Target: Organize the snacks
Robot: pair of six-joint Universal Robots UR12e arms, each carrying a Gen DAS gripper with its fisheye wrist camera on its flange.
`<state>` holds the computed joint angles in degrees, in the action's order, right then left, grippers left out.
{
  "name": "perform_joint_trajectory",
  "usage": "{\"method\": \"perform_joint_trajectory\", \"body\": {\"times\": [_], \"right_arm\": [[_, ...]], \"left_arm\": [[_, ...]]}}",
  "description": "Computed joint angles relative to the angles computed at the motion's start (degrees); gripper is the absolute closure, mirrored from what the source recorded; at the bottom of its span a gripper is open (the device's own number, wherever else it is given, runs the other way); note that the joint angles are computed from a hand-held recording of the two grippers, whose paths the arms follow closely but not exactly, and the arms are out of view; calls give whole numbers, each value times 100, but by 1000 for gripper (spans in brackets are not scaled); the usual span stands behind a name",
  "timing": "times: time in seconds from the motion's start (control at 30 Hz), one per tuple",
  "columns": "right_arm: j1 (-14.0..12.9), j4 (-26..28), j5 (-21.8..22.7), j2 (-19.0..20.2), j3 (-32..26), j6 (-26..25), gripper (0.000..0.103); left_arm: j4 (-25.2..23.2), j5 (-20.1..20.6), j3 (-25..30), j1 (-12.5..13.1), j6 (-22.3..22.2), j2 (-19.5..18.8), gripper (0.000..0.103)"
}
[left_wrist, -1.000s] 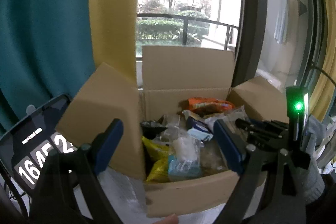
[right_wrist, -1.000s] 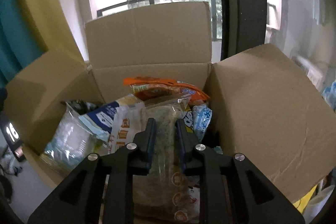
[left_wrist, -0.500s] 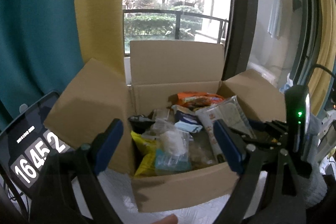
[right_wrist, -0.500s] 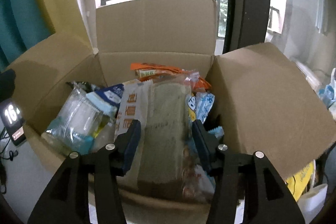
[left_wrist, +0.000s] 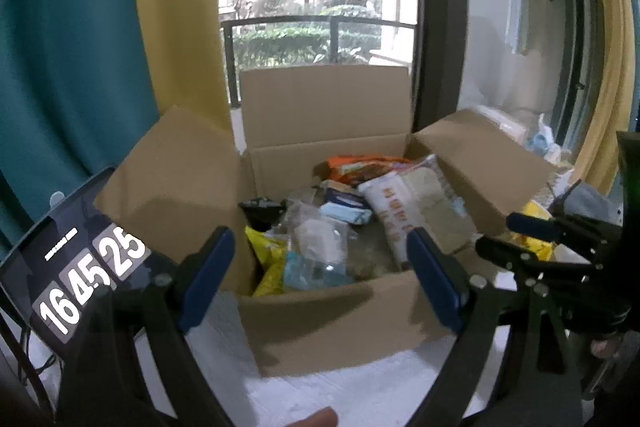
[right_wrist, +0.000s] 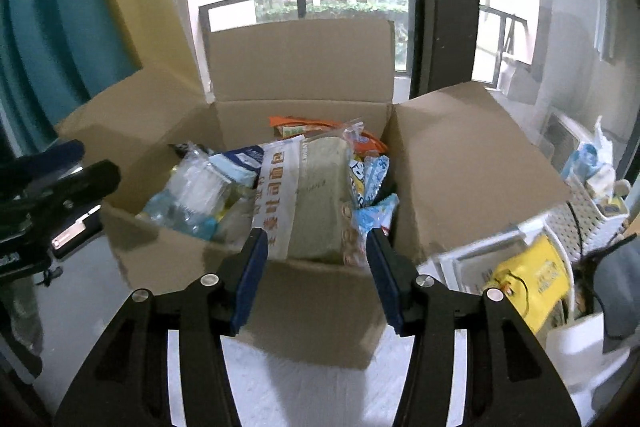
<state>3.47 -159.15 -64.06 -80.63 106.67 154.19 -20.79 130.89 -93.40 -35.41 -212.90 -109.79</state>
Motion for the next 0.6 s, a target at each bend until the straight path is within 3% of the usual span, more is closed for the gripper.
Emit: {"method": "perform_joint_trajectory", "body": {"times": [0.33, 0.6], "right_arm": [[-262, -72, 318, -464, 426, -208, 49], [-501, -109, 653, -913, 812, -370, 48]], "left_arm": [[19, 255, -122, -428, -171, 110, 6], [-33, 584, -267, -793, -655, 228, 5]]}}
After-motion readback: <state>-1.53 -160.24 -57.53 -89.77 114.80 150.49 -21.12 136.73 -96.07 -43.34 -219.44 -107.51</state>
